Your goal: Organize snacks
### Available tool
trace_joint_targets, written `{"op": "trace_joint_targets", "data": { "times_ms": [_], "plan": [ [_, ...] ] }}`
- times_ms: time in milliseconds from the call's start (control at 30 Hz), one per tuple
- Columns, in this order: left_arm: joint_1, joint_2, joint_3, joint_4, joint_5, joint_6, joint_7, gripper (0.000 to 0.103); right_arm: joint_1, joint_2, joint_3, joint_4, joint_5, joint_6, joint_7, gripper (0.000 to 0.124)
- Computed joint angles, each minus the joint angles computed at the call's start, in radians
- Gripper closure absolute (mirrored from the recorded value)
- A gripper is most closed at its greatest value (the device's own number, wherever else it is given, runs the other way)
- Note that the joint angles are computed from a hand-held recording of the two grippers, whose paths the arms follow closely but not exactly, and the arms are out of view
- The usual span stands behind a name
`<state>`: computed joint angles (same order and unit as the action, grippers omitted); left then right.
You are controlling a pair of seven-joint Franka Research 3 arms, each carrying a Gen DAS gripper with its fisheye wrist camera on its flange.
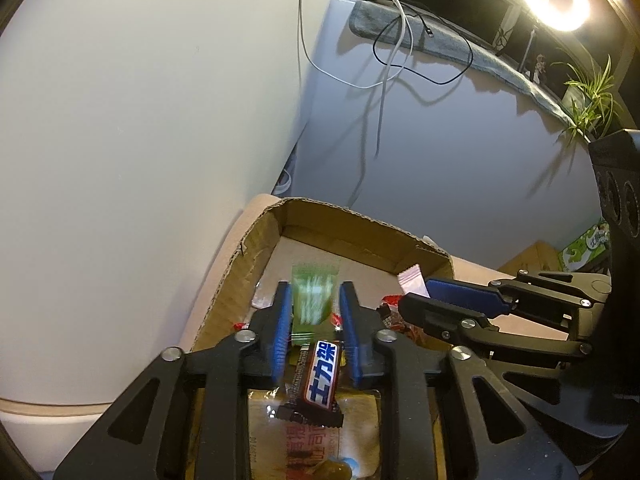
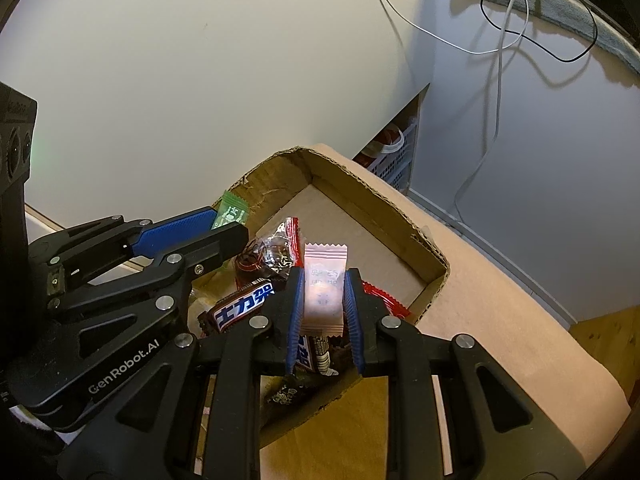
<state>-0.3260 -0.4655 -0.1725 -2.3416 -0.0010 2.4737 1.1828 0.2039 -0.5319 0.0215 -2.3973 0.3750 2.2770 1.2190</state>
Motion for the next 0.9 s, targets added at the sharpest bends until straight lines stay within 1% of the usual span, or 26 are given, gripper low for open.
{"op": "trace_joint_targets", "data": {
  "times_ms": [100,167,233,300,667,900],
  "plan": [
    [0.001,-0.004,0.001,0.001,0.002,-0.002,-0.002,0.074,-0.003,-0.002,-0.001,0.001,-0.003,0.001,0.001,0.102],
    [0.003,-0.008,0.001,0.0,0.004,-0.004,-0.004,0.074,-0.006,-0.005,0.001,-0.001,-0.008,0.005,0.005,0.096],
    [0.006,-0.012,-0.001,-0.001,0.009,-0.007,-0.009,0.07,-0.008,-0.01,0.001,-0.004,-0.012,0.011,0.008,0.09],
    [0.006,-0.017,-0.001,-0.004,0.01,-0.007,-0.012,0.066,-0.01,-0.015,0.0,-0.007,-0.012,0.012,0.013,0.088],
    [-0.003,-0.072,-0.012,-0.021,0.032,-0.021,-0.033,0.066,-0.014,-0.086,-0.006,-0.038,-0.01,0.0,0.019,0.072],
    [-0.017,-0.134,-0.02,-0.045,0.045,-0.034,-0.056,0.058,-0.026,-0.167,-0.008,-0.073,-0.019,-0.021,0.026,0.071]
  ]
}}
